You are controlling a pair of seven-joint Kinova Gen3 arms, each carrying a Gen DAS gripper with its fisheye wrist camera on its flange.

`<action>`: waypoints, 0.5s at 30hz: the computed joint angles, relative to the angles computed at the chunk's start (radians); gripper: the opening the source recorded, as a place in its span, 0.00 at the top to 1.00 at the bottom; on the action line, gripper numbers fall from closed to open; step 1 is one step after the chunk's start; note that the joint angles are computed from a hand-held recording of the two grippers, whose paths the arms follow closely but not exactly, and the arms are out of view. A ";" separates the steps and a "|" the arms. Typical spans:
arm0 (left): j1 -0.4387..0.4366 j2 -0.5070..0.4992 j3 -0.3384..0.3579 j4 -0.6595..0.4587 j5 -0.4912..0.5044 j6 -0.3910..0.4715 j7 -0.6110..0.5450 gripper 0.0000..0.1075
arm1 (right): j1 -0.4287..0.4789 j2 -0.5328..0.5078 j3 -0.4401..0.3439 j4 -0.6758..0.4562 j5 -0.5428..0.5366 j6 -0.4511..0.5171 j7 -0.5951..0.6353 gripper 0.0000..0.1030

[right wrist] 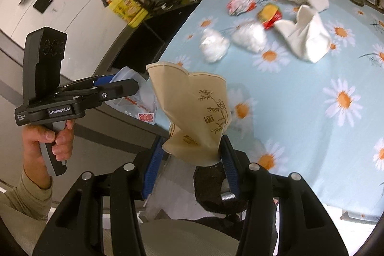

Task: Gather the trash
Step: 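Carry the plastic cup with the left gripper down to the bin while the right gripper carries the paper bag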

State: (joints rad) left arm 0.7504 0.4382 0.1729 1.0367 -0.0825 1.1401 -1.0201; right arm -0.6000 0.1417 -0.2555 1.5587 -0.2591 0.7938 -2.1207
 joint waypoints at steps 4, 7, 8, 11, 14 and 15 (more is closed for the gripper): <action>-0.002 -0.064 0.001 0.118 0.004 -0.051 0.042 0.46 | -0.031 0.005 -0.012 -0.003 0.019 0.010 -0.028 0.53; -0.009 -0.107 0.009 0.200 0.005 -0.083 0.079 0.46 | -0.052 0.010 -0.021 -0.001 0.025 0.010 -0.042 0.53; -0.012 -0.120 0.013 0.225 0.006 -0.092 0.091 0.46 | -0.057 0.012 -0.022 0.000 0.025 0.010 -0.046 0.53; -0.023 -0.153 0.026 0.294 0.008 -0.122 0.123 0.46 | -0.077 0.020 -0.027 0.002 0.033 0.013 -0.061 0.53; -0.037 -0.175 0.041 0.351 0.019 -0.146 0.143 0.46 | -0.096 0.031 -0.032 0.004 0.038 0.013 -0.079 0.53; -0.042 -0.181 0.046 0.367 0.024 -0.154 0.146 0.46 | -0.102 0.034 -0.032 0.005 0.039 0.012 -0.084 0.53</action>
